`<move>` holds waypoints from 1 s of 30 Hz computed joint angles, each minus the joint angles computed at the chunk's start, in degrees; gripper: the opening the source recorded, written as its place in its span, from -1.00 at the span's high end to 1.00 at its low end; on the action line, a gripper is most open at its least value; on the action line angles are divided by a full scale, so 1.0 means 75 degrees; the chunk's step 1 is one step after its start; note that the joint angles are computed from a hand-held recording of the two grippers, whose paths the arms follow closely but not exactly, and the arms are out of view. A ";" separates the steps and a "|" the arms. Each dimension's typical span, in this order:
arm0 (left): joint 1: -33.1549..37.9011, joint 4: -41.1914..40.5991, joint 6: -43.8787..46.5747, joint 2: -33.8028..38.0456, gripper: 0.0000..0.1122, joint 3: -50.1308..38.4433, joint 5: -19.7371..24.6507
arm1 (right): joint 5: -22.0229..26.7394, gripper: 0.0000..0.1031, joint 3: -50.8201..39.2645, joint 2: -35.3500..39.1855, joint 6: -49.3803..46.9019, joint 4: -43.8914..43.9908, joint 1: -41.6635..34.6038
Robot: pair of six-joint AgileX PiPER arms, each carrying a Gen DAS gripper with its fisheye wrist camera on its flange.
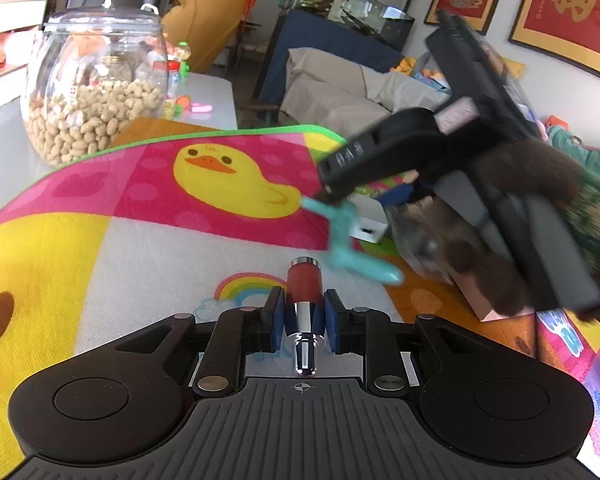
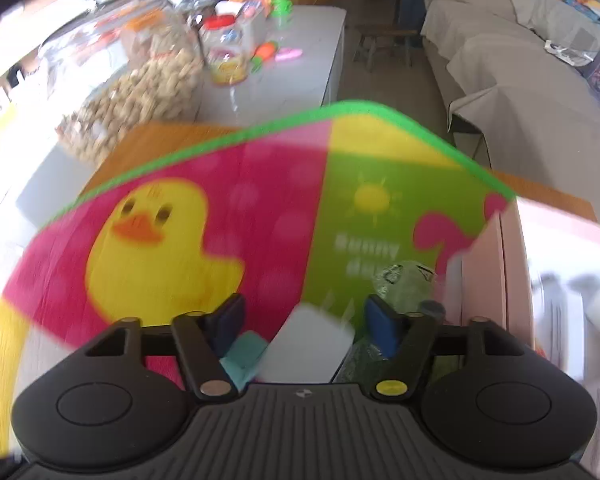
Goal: Organize rigid objects
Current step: 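Grasp the red lipstick vial with the left tool while the right tool reaches for the teal clip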
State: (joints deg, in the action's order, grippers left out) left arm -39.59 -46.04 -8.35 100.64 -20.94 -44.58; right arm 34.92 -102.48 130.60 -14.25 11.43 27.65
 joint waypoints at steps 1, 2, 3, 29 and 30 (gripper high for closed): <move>-0.0053 -0.0214 0.0237 -0.0047 0.54 -0.0036 0.0083 | -0.0196 -0.08 0.0439 -0.0263 0.0003 -0.0168 0.0081; -0.0144 -0.0560 0.0589 -0.0095 0.54 -0.0103 0.0172 | -0.0376 0.05 0.0934 -0.0553 -0.0157 -0.0173 0.0133; -0.0257 -0.0968 0.0965 -0.0131 0.54 -0.0186 0.0246 | -0.0515 0.10 0.1390 -0.0822 -0.0438 0.0020 0.0146; 0.0480 -0.0657 0.1851 -0.1128 0.57 -0.1810 0.2835 | -0.0253 -0.11 0.9033 -0.5251 -1.2736 0.9086 -0.3441; 0.0734 -0.0452 0.1768 -0.0944 0.57 -0.2204 0.3215 | -0.0200 -0.14 0.9201 -0.5322 -1.3229 0.9475 -0.3610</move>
State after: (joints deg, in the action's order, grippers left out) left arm -34.09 -49.42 4.91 93.56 -37.47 -20.47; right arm 33.42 -33.47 90.68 -113.47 82.48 0.57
